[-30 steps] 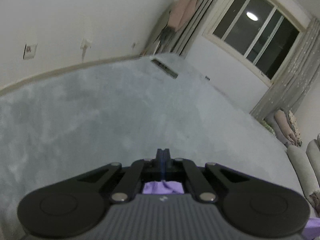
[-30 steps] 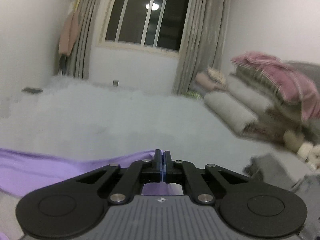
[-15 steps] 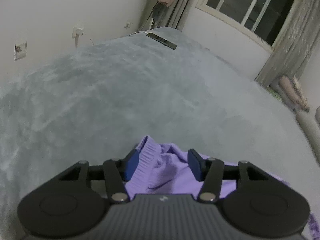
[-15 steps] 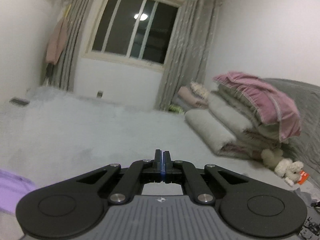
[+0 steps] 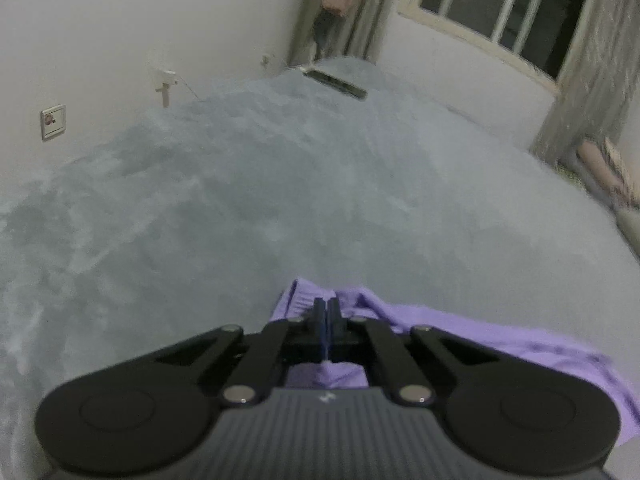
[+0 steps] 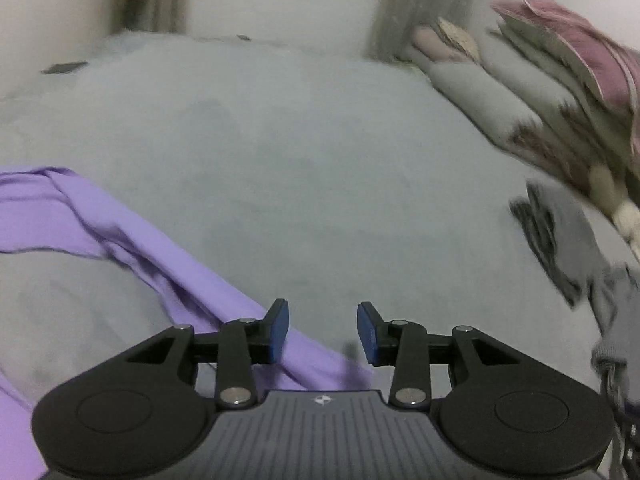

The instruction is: Fold clothes

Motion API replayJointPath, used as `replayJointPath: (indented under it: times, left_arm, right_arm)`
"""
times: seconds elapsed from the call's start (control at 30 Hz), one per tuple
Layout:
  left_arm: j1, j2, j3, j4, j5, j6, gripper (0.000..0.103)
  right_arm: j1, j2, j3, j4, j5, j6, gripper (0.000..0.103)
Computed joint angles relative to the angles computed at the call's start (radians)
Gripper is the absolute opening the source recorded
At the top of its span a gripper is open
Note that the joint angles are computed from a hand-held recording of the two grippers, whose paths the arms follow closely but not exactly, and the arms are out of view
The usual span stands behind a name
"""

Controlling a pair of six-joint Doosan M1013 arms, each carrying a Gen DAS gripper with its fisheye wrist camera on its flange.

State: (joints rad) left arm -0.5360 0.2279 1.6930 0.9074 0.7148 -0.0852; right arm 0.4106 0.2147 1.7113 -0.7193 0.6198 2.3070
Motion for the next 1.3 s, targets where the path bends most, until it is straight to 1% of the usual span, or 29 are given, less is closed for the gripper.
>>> replayJointPath:
  times: [0.1, 0.2, 0.3, 0.37, 0.4, 0.43, 0.5, 0.53, 0.57, 0.6, 0.63, 0.67, 0.7, 0.8, 0.9, 0.97, 1.07, 1.13, 1.2, 1.3]
  left_arm:
    - [-0.005, -0.012, 0.007, 0.063, 0.019, -0.065, 0.000]
    - [-0.003, -0.015, 0.008, 0.059, 0.022, -0.071, 0.000]
    - [0.002, -0.022, 0.019, 0.056, 0.005, -0.100, 0.000]
    - [0.004, -0.024, 0.022, 0.064, 0.004, -0.118, 0.000]
    - [0.005, -0.025, 0.023, 0.068, 0.003, -0.127, 0.000]
    - [0.006, -0.025, 0.024, 0.072, 0.002, -0.137, 0.000]
    - [0.003, -0.024, 0.024, 0.082, 0.003, -0.146, 0.000]
    - [0.000, -0.022, 0.023, 0.087, 0.004, -0.149, 0.000]
    - [-0.003, -0.022, 0.023, 0.093, 0.006, -0.154, 0.000]
    - [-0.006, -0.023, 0.025, 0.099, 0.008, -0.162, 0.000]
    - [-0.007, -0.026, 0.028, 0.105, 0.009, -0.172, 0.000]
    - [-0.008, -0.030, 0.030, 0.112, 0.010, -0.184, 0.000]
    - [-0.008, -0.034, 0.033, 0.119, 0.013, -0.197, 0.000]
    - [-0.009, -0.053, 0.044, 0.148, 0.017, -0.252, 0.000]
    - [-0.017, -0.073, 0.056, 0.185, 0.021, -0.310, 0.000]
    - [-0.022, -0.081, 0.057, 0.203, 0.025, -0.320, 0.000]
    - [-0.029, -0.088, 0.058, 0.218, 0.036, -0.337, 0.000]
    - [-0.034, -0.093, 0.059, 0.228, 0.044, -0.350, 0.000]
    - [-0.041, -0.100, 0.061, 0.244, 0.054, -0.368, 0.000]
    - [-0.053, -0.119, 0.073, 0.303, 0.070, -0.447, 0.000]
  right_arm:
    - [-0.014, 0.008, 0.001, 0.024, 0.022, 0.032, 0.037]
    - [-0.029, -0.002, 0.020, 0.044, -0.008, 0.070, 0.037]
    - [-0.037, -0.014, 0.036, 0.048, -0.032, 0.095, 0.035]
    - [-0.041, -0.025, 0.047, 0.014, -0.040, 0.160, 0.032]
    - [-0.045, -0.028, 0.049, 0.002, -0.045, 0.199, 0.032]
    - [-0.049, -0.030, 0.052, 0.011, -0.049, 0.207, 0.032]
    - [-0.050, -0.025, 0.050, 0.052, -0.046, 0.160, 0.032]
    - [-0.046, -0.024, 0.052, 0.047, -0.054, 0.142, 0.032]
    - [-0.041, -0.023, 0.055, 0.043, -0.062, 0.123, 0.031]
    - [-0.038, -0.023, 0.057, 0.050, -0.073, 0.103, 0.021]
    - [-0.042, -0.026, 0.058, 0.085, -0.089, 0.080, 0.016]
    - [-0.046, -0.027, 0.058, 0.109, -0.100, 0.061, 0.009]
    - [-0.048, -0.028, 0.059, 0.117, -0.110, 0.052, 0.005]
    - [-0.036, -0.033, 0.070, 0.002, -0.123, 0.114, 0.004]
    - [-0.019, -0.062, 0.089, -0.180, -0.142, 0.287, 0.004]
    - [-0.005, -0.080, 0.094, -0.300, -0.136, 0.387, 0.004]
    - [-0.001, -0.094, 0.092, -0.349, -0.150, 0.432, 0.004]
    - [0.005, -0.098, 0.096, -0.425, -0.134, 0.498, 0.004]
    - [0.039, -0.109, 0.109, -0.586, -0.075, 0.615, 0.004]
    - [0.079, -0.131, 0.122, -0.759, -0.014, 0.745, 0.004]
